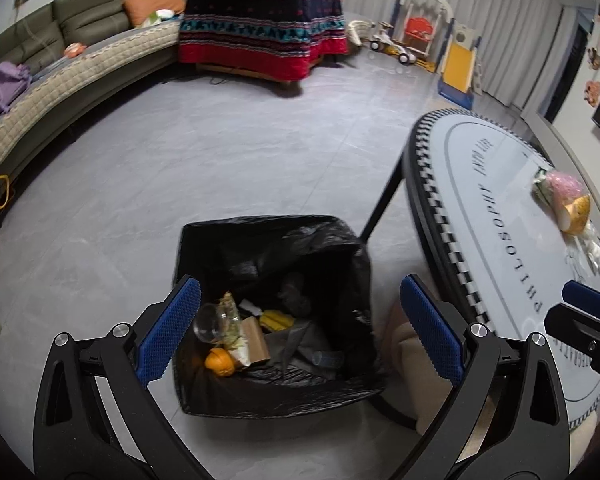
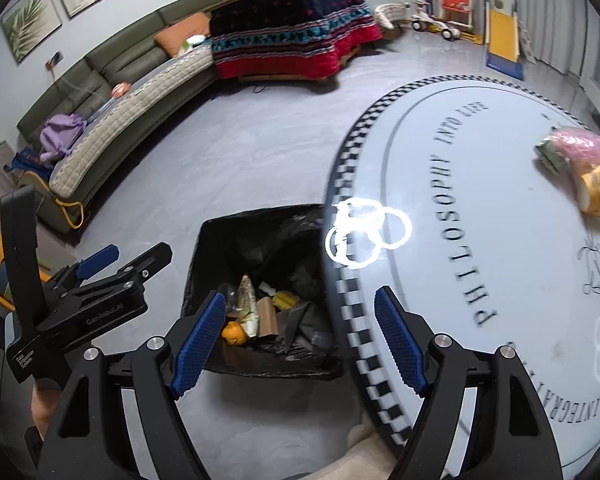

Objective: Collect trash
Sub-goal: 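Move both grippers back from the bin to the items on the table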

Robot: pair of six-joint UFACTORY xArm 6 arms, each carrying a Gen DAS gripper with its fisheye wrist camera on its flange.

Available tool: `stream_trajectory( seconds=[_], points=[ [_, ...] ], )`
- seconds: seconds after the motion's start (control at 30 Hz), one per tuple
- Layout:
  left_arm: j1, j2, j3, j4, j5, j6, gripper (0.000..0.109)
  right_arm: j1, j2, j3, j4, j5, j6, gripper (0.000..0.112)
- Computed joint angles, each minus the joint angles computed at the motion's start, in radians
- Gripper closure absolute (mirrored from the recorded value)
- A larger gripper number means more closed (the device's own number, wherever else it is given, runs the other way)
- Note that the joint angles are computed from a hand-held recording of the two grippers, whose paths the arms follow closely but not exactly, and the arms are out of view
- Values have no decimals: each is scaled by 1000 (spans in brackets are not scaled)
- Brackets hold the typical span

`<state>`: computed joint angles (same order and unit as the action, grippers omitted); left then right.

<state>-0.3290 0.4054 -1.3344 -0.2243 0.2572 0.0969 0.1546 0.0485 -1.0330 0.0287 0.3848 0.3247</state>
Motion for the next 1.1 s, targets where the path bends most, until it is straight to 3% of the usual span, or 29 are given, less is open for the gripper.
stream_trajectory(
  seconds=[0.7,0.93,1.1],
  points=[
    [-277,249,-468,70,215,9,12,-356,-169,154,-4,10,-39,35],
    [-342,399,-715,65,332,56,12,-487,-166,163,24,16,-75,35],
    [-380,553,-974,41,443,86,12,-562,-152,157,41,20,-98,35]
  ],
)
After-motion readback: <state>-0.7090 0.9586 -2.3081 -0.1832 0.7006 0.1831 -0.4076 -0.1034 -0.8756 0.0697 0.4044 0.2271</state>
